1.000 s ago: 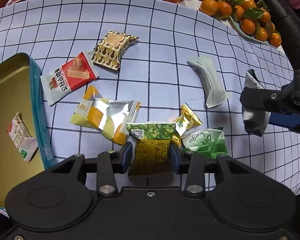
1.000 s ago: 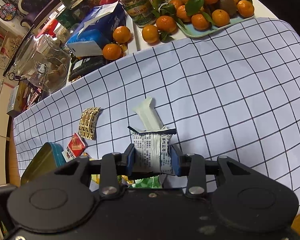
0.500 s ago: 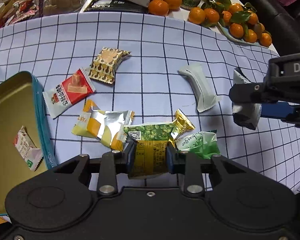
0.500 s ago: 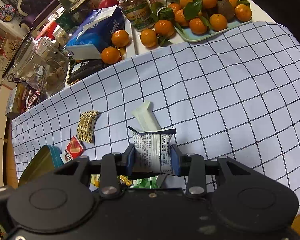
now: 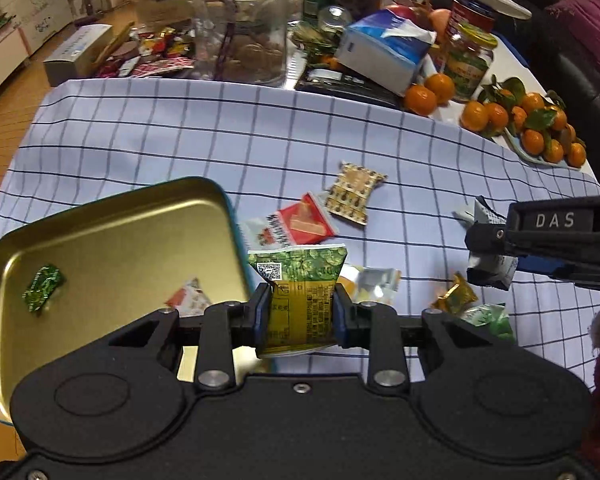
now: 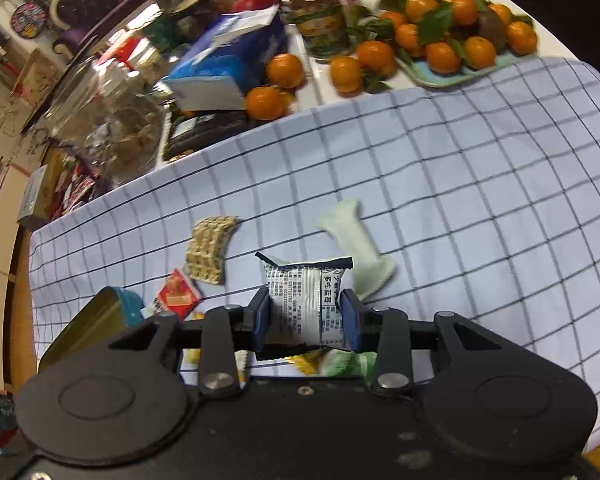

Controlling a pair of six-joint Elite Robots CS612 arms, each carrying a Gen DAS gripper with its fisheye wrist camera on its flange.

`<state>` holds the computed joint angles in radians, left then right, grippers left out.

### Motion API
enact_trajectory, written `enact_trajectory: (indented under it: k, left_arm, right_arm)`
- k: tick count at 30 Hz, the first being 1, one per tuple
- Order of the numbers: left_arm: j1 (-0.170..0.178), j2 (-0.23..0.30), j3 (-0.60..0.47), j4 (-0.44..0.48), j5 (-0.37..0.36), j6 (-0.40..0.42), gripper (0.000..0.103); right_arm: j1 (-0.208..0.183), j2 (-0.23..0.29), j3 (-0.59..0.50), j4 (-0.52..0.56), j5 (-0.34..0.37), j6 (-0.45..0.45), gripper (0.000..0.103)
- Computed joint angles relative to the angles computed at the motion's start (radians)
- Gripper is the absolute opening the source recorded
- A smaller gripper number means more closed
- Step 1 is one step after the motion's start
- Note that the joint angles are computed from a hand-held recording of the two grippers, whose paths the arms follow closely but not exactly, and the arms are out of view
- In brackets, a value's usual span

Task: Organize snacks
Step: 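Lift both packets and carry the yellow-green packet with the left gripper toward the tin, then open the left gripper to drop the yellow-green packet into the tin while the right carries its packet over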

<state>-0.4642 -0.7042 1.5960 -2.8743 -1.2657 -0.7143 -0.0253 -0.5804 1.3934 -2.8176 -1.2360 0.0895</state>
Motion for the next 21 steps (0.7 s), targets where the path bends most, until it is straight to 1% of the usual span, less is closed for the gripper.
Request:
enact_trajectory:
  k: [3, 5, 9, 12, 16, 21]
  left_arm:
    - [0.015, -0.023, 0.041, -0.017, 0.018, -0.039, 0.039]
    - [0.025, -0.037, 0.063, -0.014, 0.035, -0.067, 0.039]
    - [0.048, -0.059, 0.097, 0.016, 0.057, -0.132, 0.039]
    - [0.067, -0.069, 0.111, 0.064, 0.060, -0.182, 0.039]
    - [0.090, -0.081, 0.128, 0.118, 0.053, -0.243, 0.039]
    - [0.111, -0.091, 0.139, 0.188, 0.036, -0.305, 0.039]
  right_arm:
    - [0.026, 0.001, 0.009, -0.054, -0.014, -0.052, 0.039]
    - [0.039, 0.002, 0.015, -0.081, -0.003, -0.076, 0.039]
    - [0.054, 0.006, 0.014, -0.103, 0.059, -0.106, 0.039]
    - [0.066, 0.006, 0.019, -0.133, 0.093, -0.137, 0.039]
    - [0.084, 0.003, 0.027, -0.157, 0.147, -0.173, 0.039]
    - [0.104, -0.006, 0.038, -0.146, 0.207, -0.240, 0.039]
